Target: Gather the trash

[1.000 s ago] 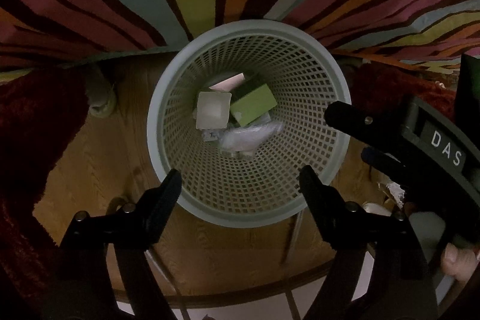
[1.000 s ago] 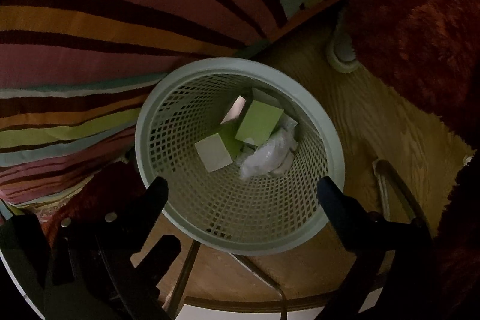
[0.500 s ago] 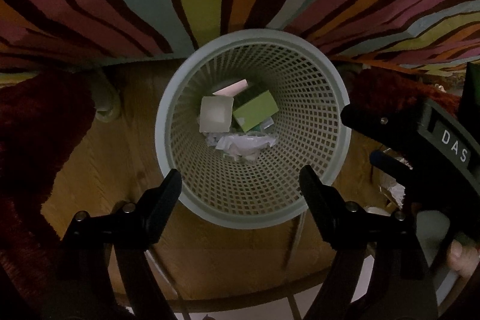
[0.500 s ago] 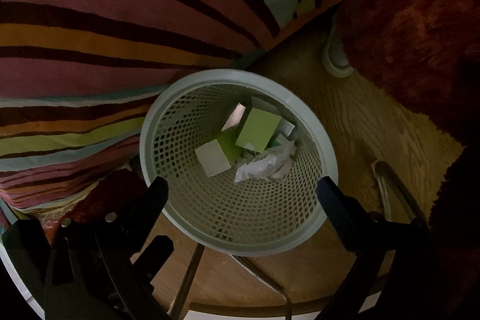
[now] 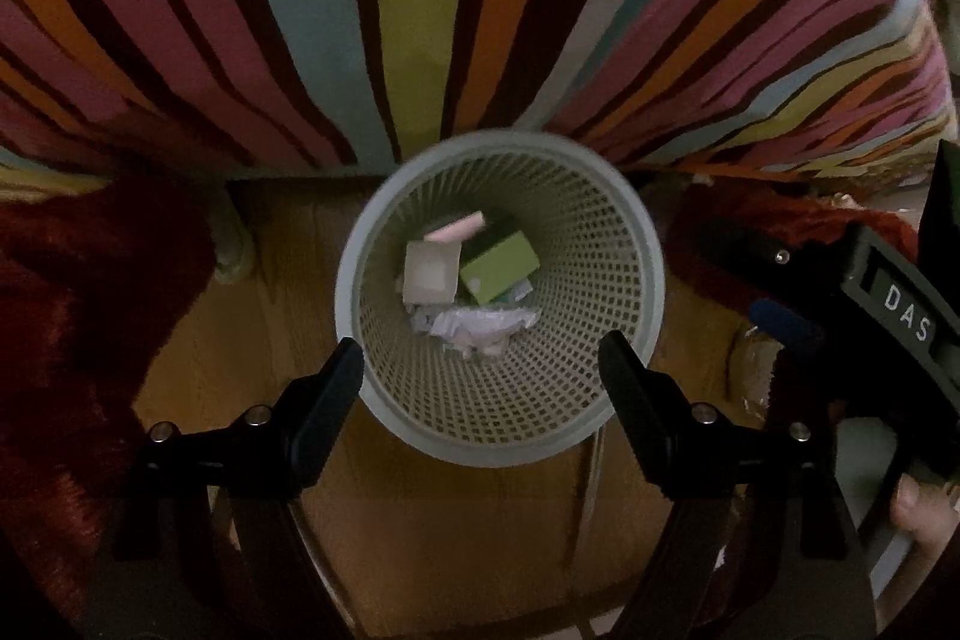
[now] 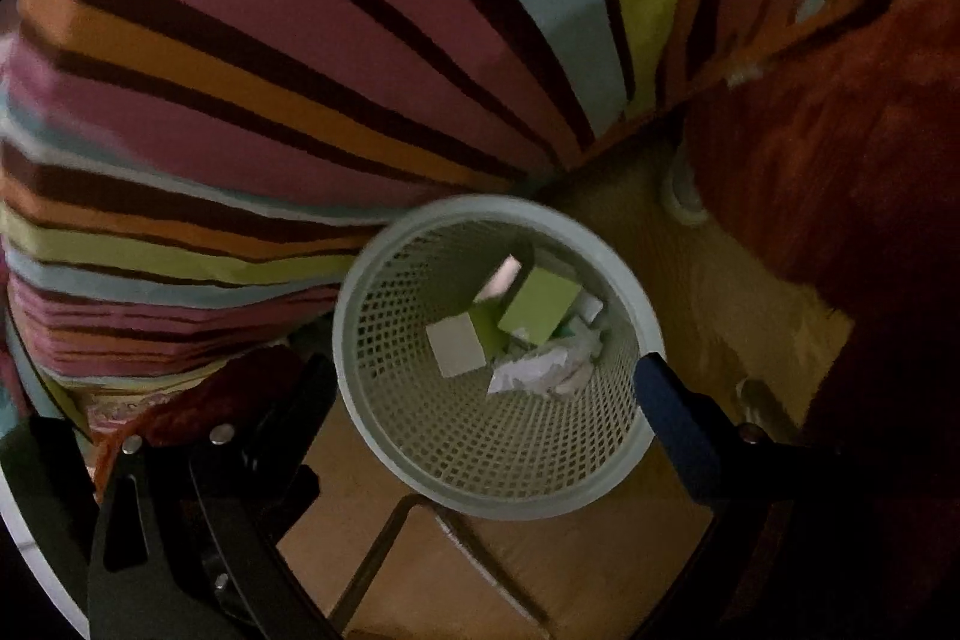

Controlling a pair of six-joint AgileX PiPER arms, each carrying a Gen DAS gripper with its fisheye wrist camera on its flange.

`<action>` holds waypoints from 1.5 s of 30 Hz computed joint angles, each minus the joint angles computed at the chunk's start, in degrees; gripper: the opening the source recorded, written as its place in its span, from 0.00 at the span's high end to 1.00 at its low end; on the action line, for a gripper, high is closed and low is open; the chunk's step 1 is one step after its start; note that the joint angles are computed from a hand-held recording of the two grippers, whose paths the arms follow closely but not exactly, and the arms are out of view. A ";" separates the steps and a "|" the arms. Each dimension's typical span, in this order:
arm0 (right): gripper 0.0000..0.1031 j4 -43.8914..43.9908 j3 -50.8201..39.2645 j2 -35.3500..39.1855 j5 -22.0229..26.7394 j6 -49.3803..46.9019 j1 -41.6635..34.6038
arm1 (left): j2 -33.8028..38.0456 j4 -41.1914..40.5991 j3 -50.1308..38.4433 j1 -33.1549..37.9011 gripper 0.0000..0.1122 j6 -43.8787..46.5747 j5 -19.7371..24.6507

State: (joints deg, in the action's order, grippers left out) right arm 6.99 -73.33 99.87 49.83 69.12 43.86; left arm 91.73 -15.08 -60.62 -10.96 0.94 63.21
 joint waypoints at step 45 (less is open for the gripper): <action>0.08 -40.37 -32.24 2.21 16.45 -6.15 -0.26 | 1.90 7.58 -33.50 2.13 0.30 -1.98 -5.78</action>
